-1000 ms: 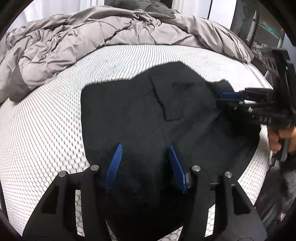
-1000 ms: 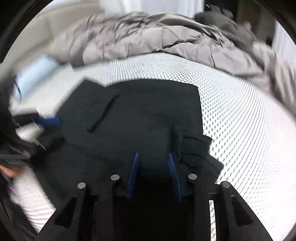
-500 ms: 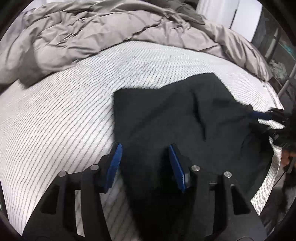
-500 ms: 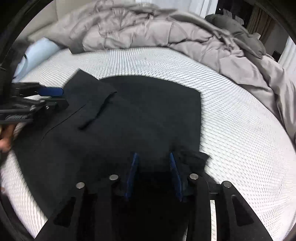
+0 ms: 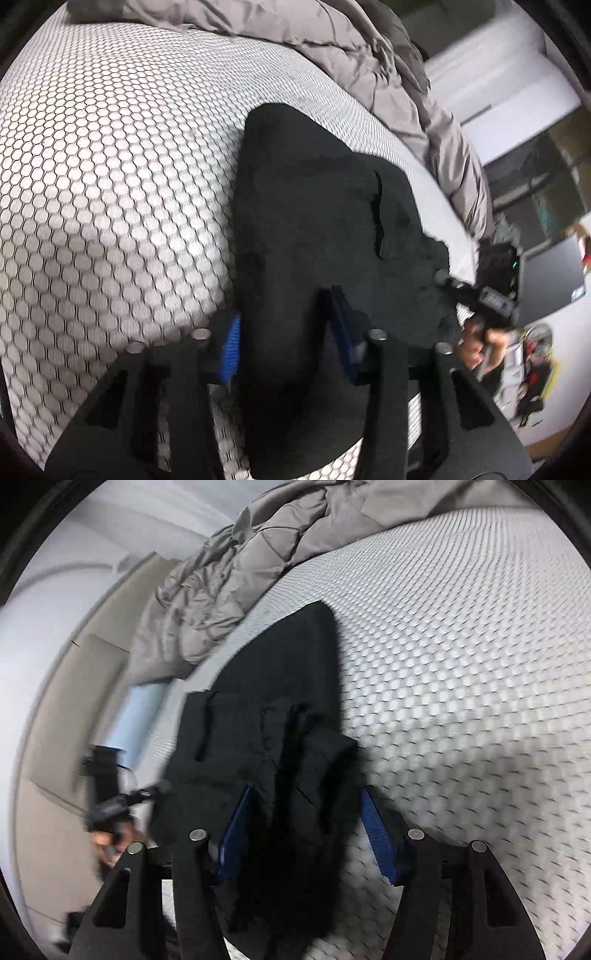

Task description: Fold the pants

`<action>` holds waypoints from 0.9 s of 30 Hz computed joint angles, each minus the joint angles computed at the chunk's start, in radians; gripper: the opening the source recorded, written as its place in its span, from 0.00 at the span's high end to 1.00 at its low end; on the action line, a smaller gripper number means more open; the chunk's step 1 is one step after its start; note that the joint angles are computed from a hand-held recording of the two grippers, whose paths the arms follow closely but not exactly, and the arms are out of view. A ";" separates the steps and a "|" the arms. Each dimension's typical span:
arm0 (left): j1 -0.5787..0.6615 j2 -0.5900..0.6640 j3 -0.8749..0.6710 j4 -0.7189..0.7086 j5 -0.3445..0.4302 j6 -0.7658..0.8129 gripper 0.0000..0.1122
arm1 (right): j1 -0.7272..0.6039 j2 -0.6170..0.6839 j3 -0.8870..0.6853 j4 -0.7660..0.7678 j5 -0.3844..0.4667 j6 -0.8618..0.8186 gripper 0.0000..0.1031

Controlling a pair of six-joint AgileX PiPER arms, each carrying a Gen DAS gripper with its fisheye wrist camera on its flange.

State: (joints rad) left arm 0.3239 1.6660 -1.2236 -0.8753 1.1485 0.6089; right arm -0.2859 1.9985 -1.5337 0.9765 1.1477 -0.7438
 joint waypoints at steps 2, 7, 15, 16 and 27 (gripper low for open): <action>-0.017 0.018 -0.043 0.013 -0.028 -0.021 0.72 | 0.027 0.015 -0.015 0.017 -0.034 0.026 0.64; -0.040 0.070 -0.108 0.030 -0.103 -0.067 0.71 | 0.144 0.012 -0.072 -0.032 -0.281 0.159 0.68; -0.174 -0.323 0.135 0.466 -0.416 -0.269 0.49 | 0.200 -0.151 0.051 -0.265 -0.435 0.158 0.23; -0.190 -0.390 0.172 0.514 -0.441 -0.306 0.40 | 0.200 -0.202 0.115 -0.254 -0.474 0.114 0.15; -0.363 -0.782 0.357 0.756 -0.496 -0.622 0.09 | 0.195 -0.656 0.660 0.235 -0.617 -0.562 0.00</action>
